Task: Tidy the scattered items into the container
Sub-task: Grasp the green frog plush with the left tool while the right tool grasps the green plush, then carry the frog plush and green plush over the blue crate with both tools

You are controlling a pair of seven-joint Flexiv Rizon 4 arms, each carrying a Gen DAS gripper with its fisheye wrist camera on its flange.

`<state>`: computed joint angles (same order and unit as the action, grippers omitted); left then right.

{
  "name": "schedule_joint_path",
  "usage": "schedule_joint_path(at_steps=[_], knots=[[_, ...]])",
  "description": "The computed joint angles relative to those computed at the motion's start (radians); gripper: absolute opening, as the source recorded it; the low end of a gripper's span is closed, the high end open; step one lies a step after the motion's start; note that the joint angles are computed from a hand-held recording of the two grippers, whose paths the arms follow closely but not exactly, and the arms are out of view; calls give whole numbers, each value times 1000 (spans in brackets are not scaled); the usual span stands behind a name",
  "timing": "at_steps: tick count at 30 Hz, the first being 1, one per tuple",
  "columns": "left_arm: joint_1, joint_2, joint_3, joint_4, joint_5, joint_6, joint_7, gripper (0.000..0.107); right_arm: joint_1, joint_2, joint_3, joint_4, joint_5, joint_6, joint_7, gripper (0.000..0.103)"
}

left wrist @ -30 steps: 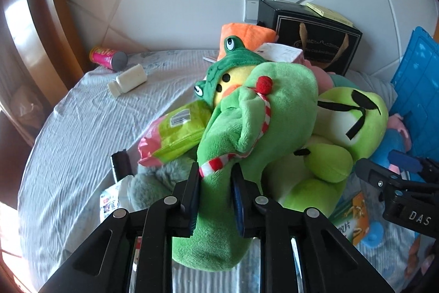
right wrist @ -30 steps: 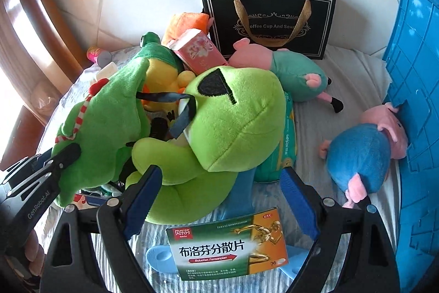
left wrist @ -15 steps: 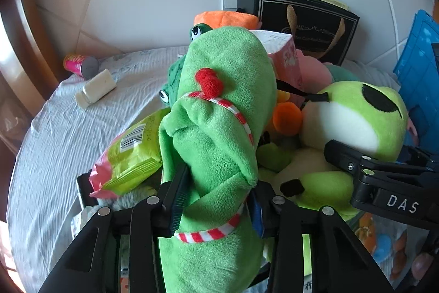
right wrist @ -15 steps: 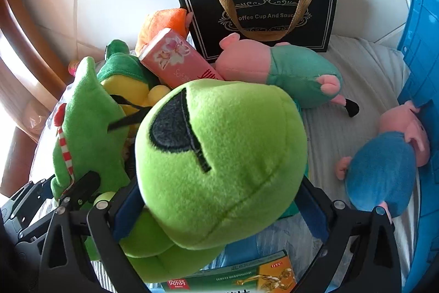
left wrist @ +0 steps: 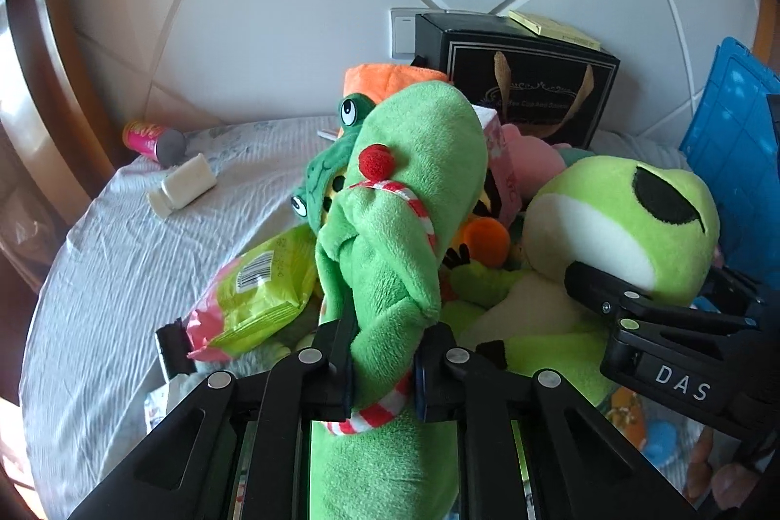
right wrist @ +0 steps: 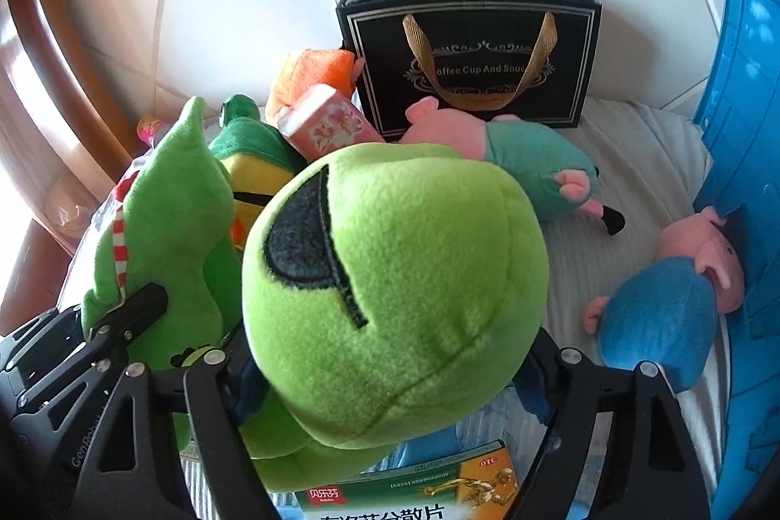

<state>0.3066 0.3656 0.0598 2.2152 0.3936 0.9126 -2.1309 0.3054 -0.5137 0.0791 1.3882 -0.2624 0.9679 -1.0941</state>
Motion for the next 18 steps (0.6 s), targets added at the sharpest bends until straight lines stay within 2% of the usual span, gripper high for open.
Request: schedule_joint_path(at_steps=[10,18], knots=[[-6,208,-71,-17,33,-119,-25,16,37,192,-32,165,-151,106,117,80],[-14,350,-136,-40,36,-213,-38,16,33,359,-27,296,-378,138,298,80]])
